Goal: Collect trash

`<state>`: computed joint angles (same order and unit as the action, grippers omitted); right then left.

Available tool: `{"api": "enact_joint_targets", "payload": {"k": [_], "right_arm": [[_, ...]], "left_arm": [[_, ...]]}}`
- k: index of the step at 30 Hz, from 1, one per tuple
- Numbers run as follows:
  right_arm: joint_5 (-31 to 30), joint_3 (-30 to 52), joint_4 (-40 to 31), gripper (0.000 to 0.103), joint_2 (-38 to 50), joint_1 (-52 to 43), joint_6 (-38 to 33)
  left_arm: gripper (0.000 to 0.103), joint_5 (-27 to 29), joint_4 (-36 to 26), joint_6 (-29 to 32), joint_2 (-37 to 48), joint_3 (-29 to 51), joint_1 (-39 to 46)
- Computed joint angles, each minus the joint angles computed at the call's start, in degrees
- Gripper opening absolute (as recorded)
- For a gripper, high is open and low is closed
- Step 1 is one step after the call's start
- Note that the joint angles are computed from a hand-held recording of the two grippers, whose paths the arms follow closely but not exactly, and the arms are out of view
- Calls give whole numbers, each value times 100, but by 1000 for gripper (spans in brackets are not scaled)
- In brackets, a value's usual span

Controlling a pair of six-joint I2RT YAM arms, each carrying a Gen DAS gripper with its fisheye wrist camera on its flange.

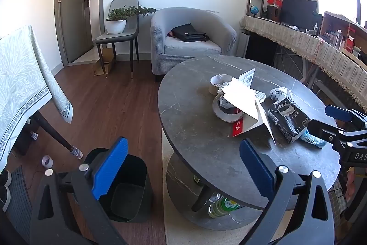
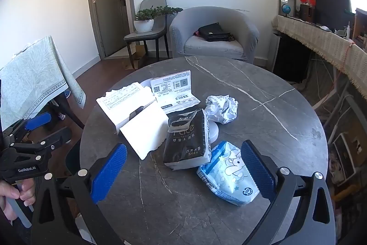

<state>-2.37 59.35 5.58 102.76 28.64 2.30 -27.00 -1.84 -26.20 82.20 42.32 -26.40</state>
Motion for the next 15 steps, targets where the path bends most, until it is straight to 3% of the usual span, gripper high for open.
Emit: {"api": "enact_joint_targets", "payload": {"k": [15], "right_arm": [[13, 13, -29, 100, -3, 12, -12]], "left_arm": [[100, -9, -2, 4, 1, -1, -3]]}}
